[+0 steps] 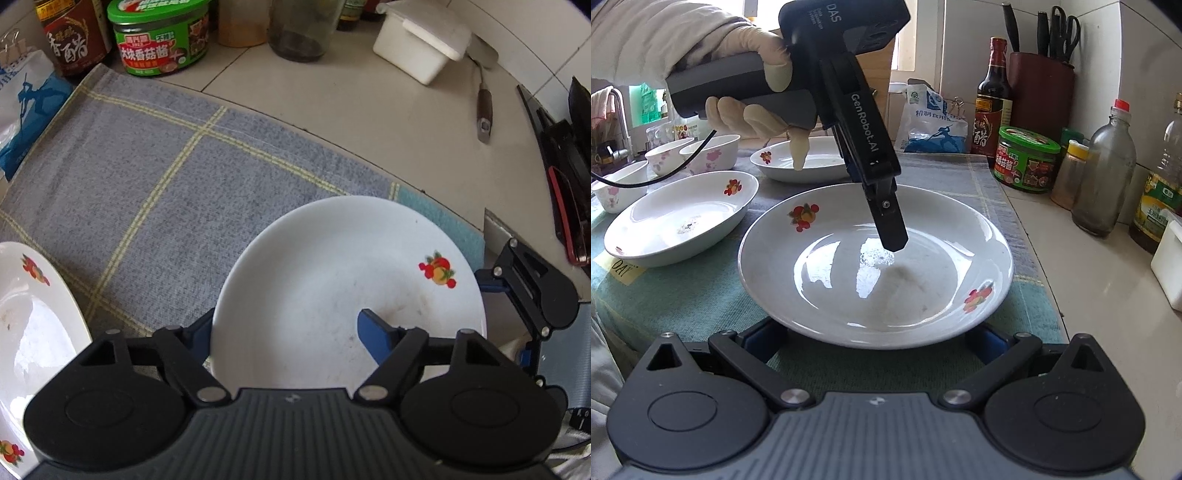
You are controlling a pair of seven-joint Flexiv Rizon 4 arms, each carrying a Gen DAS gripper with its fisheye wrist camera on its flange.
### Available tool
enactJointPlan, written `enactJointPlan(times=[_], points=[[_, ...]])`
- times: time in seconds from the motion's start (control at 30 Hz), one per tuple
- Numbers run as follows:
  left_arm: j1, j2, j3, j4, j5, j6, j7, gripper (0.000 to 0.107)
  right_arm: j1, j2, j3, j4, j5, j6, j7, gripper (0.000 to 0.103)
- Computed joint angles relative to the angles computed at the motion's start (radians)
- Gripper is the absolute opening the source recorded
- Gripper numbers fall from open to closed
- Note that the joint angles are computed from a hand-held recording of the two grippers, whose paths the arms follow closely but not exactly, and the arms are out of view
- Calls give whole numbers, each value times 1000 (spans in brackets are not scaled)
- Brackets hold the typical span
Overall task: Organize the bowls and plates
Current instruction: 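Lift the white plate with the left tool toward the green jar corner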
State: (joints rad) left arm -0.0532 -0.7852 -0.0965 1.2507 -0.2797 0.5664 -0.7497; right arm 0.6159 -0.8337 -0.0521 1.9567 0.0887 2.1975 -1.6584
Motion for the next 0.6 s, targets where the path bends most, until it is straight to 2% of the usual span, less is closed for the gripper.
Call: enactJointPlan(times=[0.33, 0.6], points=[[2, -1, -4, 11, -7, 23, -2, 79, 46, 43, -50, 7, 14, -108, -2, 103], [7, 6, -15, 29, -25, 62, 13, 80, 49, 49, -66, 3, 1, -119, 0, 103]])
